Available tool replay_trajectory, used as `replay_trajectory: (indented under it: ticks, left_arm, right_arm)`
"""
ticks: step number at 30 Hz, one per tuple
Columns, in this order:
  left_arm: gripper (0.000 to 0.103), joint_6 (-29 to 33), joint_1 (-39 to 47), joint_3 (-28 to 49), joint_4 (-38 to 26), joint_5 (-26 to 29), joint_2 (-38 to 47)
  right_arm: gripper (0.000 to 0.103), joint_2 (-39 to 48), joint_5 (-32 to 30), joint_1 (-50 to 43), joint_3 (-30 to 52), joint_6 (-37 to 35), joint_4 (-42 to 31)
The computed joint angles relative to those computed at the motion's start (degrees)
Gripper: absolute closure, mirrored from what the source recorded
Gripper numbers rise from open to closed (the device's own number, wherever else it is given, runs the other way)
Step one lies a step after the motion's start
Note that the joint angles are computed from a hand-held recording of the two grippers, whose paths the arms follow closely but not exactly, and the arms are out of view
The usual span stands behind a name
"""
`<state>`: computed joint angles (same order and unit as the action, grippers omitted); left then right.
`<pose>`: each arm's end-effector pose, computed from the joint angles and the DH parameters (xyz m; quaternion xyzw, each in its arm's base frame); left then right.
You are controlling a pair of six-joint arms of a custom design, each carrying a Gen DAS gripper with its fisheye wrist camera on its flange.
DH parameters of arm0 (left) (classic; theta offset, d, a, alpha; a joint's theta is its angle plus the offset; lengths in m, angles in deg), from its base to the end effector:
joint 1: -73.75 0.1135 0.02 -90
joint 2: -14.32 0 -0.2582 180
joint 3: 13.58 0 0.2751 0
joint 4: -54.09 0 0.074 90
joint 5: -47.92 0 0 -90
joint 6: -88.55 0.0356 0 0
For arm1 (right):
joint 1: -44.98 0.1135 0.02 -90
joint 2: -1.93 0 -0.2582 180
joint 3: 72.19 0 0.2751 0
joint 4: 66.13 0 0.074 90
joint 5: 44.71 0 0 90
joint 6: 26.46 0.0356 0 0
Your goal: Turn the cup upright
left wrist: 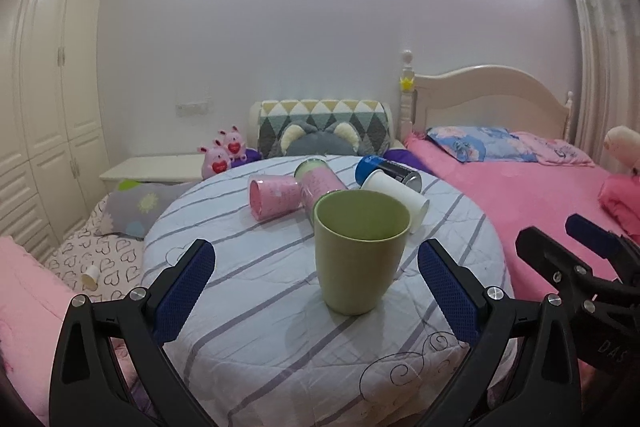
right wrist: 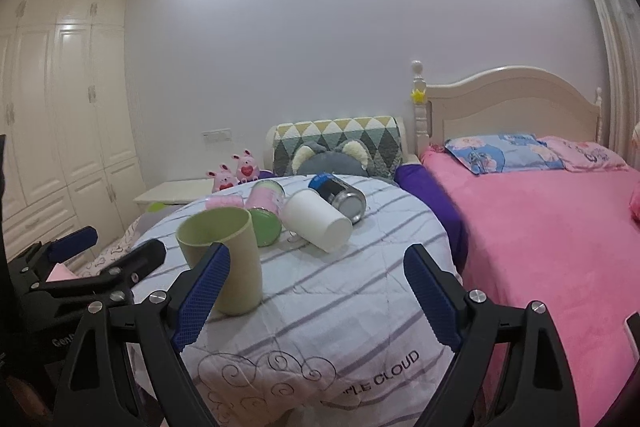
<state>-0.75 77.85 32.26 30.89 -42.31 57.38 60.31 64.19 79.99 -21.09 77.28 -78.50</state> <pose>0.2083 0.0151 0.2649 -0.0255 0.8209 0.0255 0.5700 0.2187 0.1391 0.2623 -0.0558 0.8099 0.1123 0.5730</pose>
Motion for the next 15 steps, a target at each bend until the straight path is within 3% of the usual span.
replay_trajectory:
  ticks: [5, 15]
  left_arm:
    - [0.0, 0.3, -2.8, -1.8, 2.6, -3.4, -0.1]
    - [0.0, 0.4, -4.8, -2.9, 2.8, -4.8, -0.9]
  right_arm:
    - [0.013, -0.2, -0.4, -1.0, -1.5, 0.6, 0.0]
    - [0.013, -1.5, -1.1, -1.8, -2.6, 0.5, -0.9]
